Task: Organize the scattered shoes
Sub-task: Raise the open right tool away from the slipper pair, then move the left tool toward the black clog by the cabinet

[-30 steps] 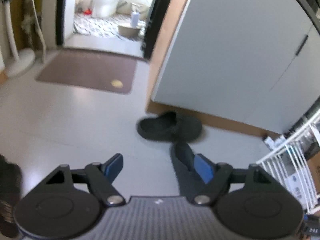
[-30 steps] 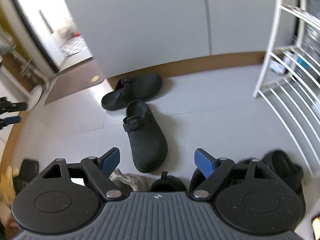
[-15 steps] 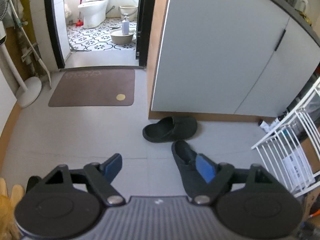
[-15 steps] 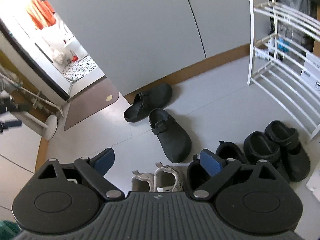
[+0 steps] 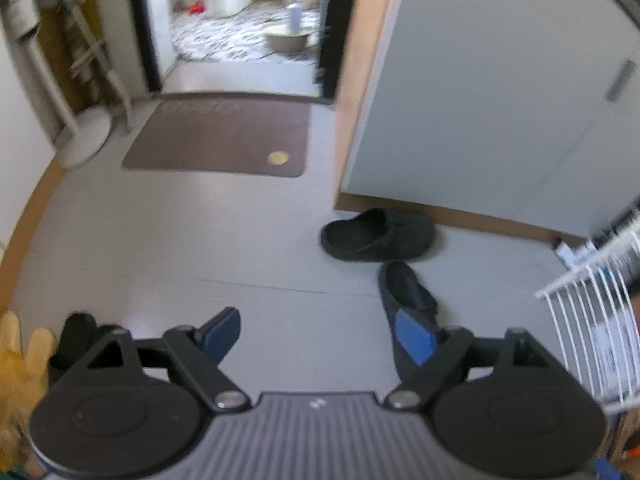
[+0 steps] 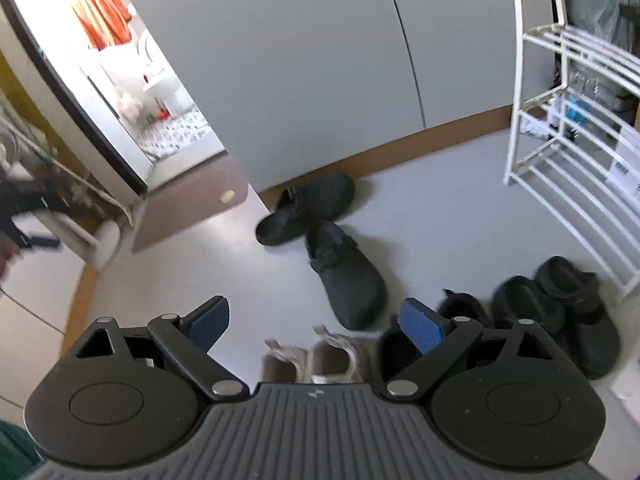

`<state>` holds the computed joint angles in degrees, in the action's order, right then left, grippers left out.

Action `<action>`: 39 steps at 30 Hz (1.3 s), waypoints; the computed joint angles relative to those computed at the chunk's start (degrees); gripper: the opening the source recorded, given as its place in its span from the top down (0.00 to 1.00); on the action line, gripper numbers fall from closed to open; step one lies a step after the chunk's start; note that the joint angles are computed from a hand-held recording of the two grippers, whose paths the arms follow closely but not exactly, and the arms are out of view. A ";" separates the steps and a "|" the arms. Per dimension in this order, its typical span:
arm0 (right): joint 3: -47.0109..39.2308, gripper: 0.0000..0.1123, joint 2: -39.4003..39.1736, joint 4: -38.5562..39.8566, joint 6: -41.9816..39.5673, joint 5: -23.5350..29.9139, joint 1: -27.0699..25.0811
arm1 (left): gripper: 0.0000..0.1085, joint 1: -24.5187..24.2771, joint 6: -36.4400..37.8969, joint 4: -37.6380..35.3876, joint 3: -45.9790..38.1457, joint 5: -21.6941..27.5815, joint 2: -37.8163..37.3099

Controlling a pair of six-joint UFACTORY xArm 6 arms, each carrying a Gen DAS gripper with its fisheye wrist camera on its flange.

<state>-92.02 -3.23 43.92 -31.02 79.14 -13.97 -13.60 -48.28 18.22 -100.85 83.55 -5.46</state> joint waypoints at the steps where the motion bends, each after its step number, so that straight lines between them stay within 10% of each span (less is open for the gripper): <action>1: 0.56 0.15 0.01 -0.30 -0.80 -1.18 0.77 | 0.23 1.28 -0.38 -0.69 2.48 -2.43 -0.42; 15: 2.03 0.15 8.80 -4.97 -0.02 -17.67 10.81 | 0.24 9.99 3.31 -3.17 13.70 -22.60 6.90; 39: 7.13 0.15 16.25 -0.34 -12.97 -21.20 14.40 | 0.24 10.93 6.02 -4.00 10.34 -43.64 27.73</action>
<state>-84.89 13.01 43.58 -43.99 57.94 0.43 -2.67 -42.27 14.23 -90.51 39.91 22.27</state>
